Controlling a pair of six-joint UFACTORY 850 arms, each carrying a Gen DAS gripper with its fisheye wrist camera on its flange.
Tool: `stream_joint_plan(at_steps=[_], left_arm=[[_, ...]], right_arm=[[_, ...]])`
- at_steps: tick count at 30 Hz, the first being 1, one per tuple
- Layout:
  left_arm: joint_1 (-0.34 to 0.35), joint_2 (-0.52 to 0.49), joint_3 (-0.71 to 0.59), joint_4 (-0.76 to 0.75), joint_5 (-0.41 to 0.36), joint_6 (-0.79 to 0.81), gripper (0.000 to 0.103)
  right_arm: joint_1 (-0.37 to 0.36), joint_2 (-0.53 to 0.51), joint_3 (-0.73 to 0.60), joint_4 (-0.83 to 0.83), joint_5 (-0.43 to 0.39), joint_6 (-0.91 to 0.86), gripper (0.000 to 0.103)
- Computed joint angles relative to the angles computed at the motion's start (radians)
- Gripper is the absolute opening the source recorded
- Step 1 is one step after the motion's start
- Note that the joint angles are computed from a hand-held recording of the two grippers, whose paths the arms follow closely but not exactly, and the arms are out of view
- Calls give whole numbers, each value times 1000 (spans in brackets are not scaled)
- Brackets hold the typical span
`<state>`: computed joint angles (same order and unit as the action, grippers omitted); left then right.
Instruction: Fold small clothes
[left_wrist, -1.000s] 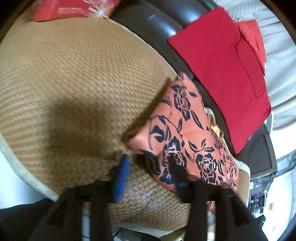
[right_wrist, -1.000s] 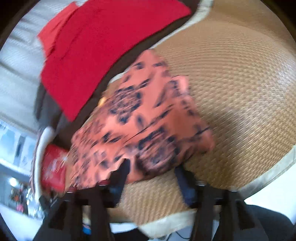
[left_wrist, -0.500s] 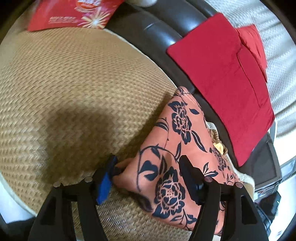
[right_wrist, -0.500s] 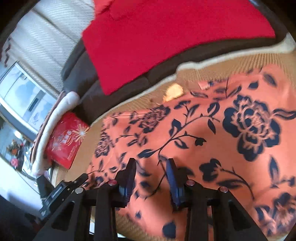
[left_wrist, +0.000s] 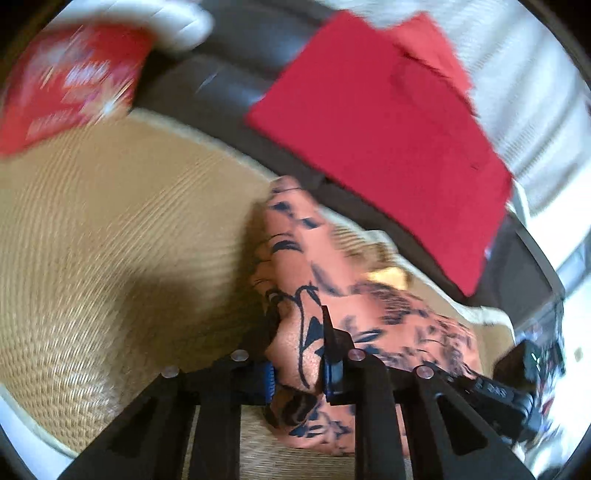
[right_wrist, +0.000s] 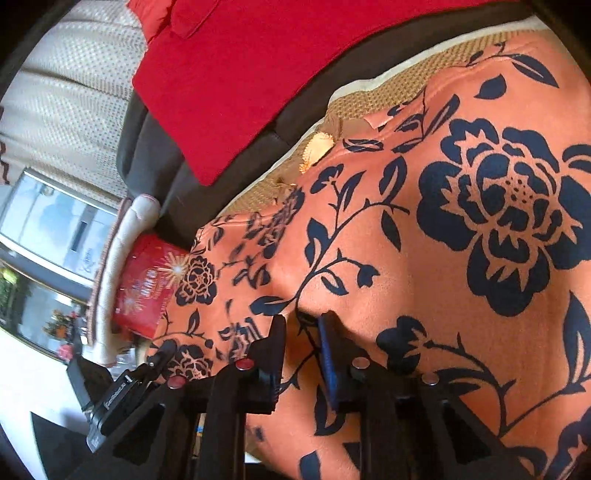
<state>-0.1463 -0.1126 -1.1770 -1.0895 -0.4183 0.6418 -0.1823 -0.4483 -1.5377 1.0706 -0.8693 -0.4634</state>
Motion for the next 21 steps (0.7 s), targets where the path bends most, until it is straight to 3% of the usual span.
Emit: stream_joint_plan(at_steps=[2, 4, 5, 12, 16, 21], left_arm=[[-28, 16, -13, -36, -3, 91, 19], [-64, 20, -29, -40, 3, 149, 19], [-82, 25, -34, -33, 0, 171, 18], [-206, 19, -25, 50, -11, 269, 18], [-258, -15, -13, 184, -23, 211, 18], [-276, -19, -3, 225, -2, 231, 18]], right_arm=[[-12, -4, -11, 27, -33, -14, 30], [-28, -10, -19, 67, -73, -32, 54], [-37, -14, -22, 96, -90, -42, 75], [-73, -117, -146, 294, -213, -126, 78], [-85, -219, -292, 221, -254, -46, 81], [-71, -291, -427, 82, -277, 19, 81]])
